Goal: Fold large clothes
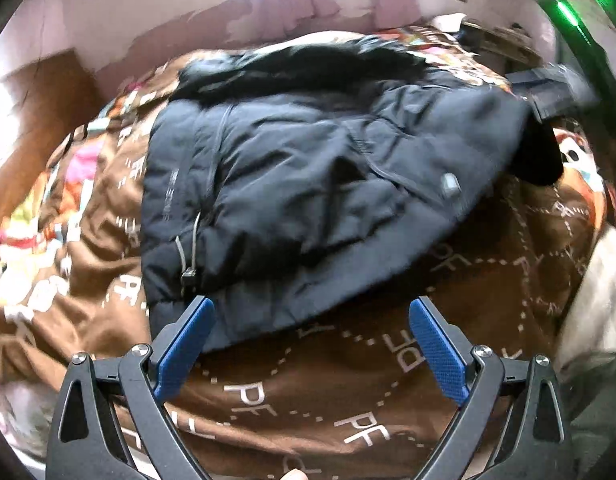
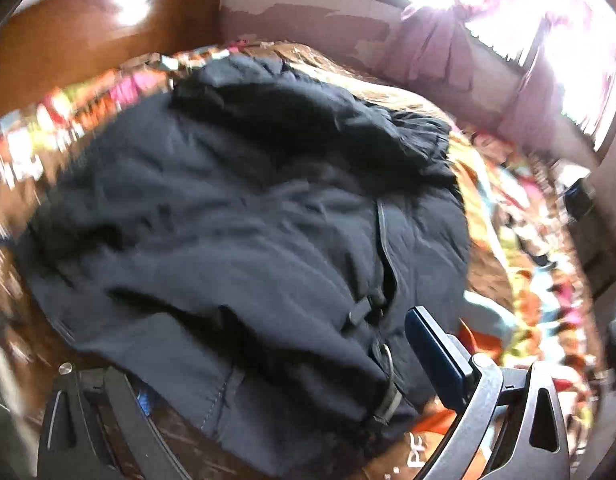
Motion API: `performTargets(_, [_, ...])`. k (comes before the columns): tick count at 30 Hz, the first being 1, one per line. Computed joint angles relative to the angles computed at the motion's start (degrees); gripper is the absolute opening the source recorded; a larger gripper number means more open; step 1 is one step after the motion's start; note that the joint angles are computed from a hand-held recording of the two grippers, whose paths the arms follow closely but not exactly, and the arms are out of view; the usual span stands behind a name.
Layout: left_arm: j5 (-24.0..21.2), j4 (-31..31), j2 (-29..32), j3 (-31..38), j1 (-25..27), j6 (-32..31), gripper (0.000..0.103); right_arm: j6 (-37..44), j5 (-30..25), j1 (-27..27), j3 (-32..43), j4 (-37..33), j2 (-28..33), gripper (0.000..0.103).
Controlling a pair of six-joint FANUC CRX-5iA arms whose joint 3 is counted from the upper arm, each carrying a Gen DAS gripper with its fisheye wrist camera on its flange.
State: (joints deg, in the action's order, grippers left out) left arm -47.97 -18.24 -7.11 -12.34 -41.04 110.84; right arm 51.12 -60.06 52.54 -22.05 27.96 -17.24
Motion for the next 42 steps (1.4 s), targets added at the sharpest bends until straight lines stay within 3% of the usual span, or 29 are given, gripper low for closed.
performTargets(4, [-3.5,-10.7,2.4,4.0,-5.7,4.5,0.096,10.3,-1.9,-7.9,13.9,-14.8,5.8,0.102])
performTargets(7, [-6.9,-16.2,4.7,6.8,-7.7,9.6,0.096,13.6,-3.4,-9.8,19.1,-17.6,9.0,0.102])
performTargets(11, [-8.7,-17.4,5.9,8.2,-6.2,14.0,0.096,15.6,-5.2,-11.0,22.8,-19.6,11.5,0.102])
performTargets(17, [-5.6,-14.6,4.6,5.4,-4.1,7.4,0.096,17.1,-5.9,-11.5,22.7,-21.6,11.1,0.102])
performTargets(21, [-3.3,-9.5,3.1,2.4,-1.8,-2.8,0.096,21.4,-7.6,-10.2,19.4,-21.5,8.7,0.103])
performTargets(28, [-6.4,-2.6,6.6,3.0,2.0,-14.9,0.096,22.0,-9.9,-7.4,11.4,-19.4,4.4,0.103])
performTargets(32, [-7.6,-5.2,8.4,4.3,0.6,-14.6,0.097,20.0,-8.4,-9.8,10.3,-23.5,2.9,0.103])
performTargets(36, [-9.8,-12.1,9.6,5.7,-2.3,-7.7,0.097,18.3,-7.1,-10.9,9.9,-25.4,2.3,0.103])
performTargets(38, [-11.2,-16.6,10.1,6.7,-4.0,-3.7,0.093,17.3,-6.5,-10.0,8.7,-24.4,1.5,0.103])
performTargets(39, [-11.8,-18.5,10.3,7.1,-4.8,-2.0,0.086,17.1,-6.3,-9.8,8.3,-24.2,1.3,0.103])
performTargets(41, [-14.9,-23.5,11.5,8.6,-7.2,1.4,0.041,16.7,-6.1,-9.2,6.9,-23.8,0.4,0.103])
performTargets(42, [-16.6,-25.2,12.2,9.4,-8.0,2.4,0.039,16.7,-6.0,-9.0,6.3,-23.7,0.0,0.103])
